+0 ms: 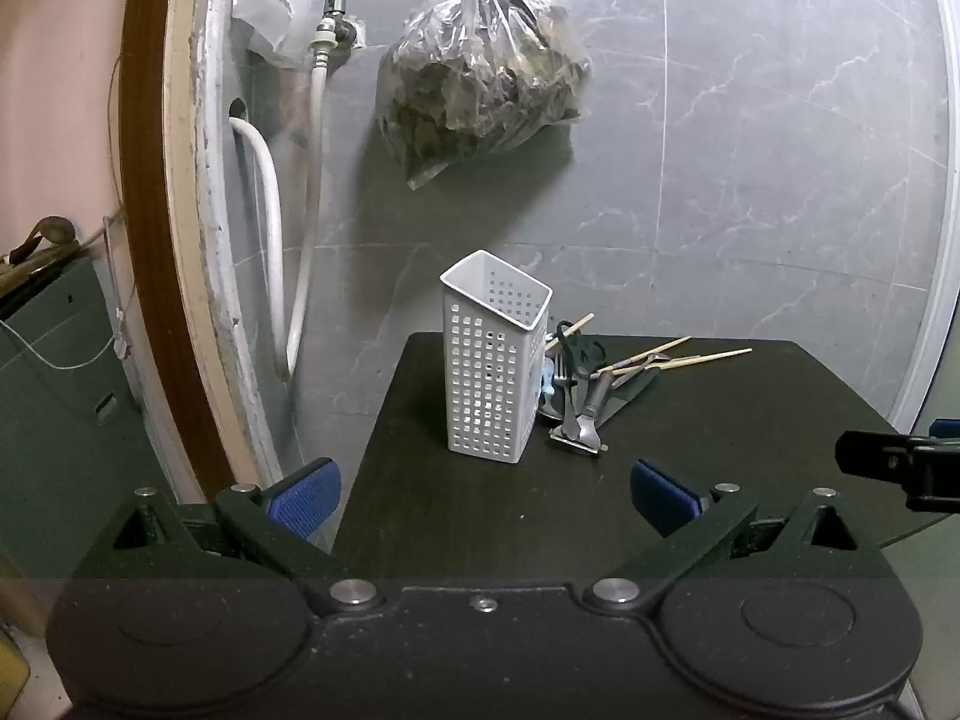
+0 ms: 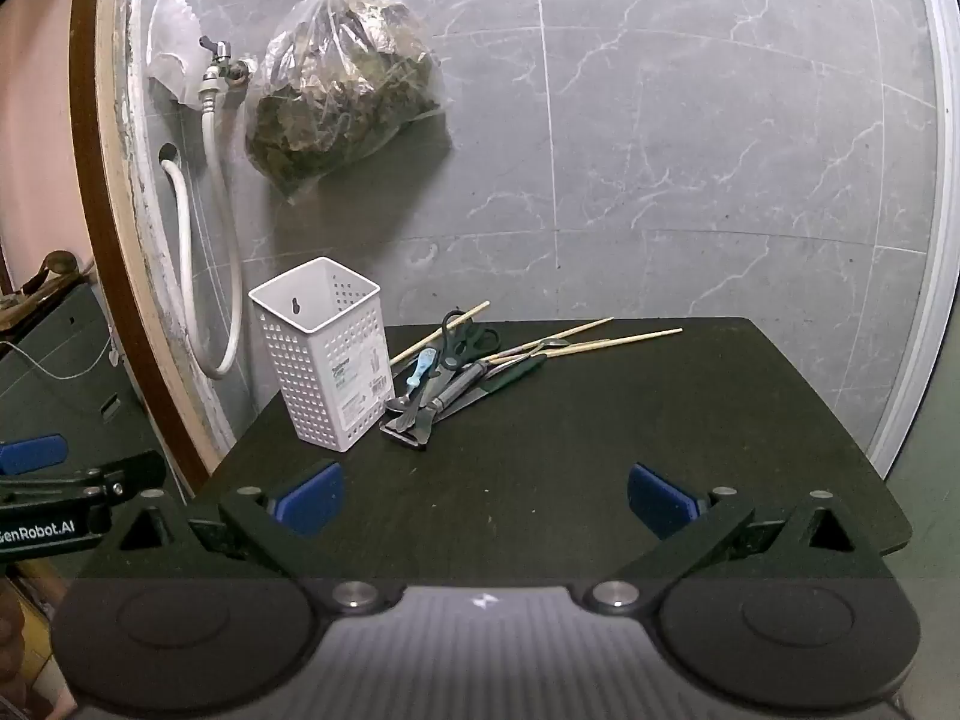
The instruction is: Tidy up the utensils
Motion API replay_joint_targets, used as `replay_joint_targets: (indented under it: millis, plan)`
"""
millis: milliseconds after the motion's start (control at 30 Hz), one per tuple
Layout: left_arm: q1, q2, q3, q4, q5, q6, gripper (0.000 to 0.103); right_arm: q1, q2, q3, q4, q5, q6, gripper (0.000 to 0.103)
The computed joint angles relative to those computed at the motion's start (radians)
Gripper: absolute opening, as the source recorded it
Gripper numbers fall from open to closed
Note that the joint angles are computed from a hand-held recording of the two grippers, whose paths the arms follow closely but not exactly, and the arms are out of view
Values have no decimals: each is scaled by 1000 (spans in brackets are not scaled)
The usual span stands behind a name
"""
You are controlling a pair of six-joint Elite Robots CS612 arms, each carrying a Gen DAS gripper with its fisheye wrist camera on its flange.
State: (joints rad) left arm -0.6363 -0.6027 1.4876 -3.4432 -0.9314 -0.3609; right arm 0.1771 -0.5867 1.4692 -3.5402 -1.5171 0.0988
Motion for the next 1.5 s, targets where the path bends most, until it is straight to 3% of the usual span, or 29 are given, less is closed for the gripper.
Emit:
replay_joint_targets:
  millis: [1500]
  plan:
    - [8,9,-11,11,-19,-20,102,6,8,-20,20,-18,-11,103]
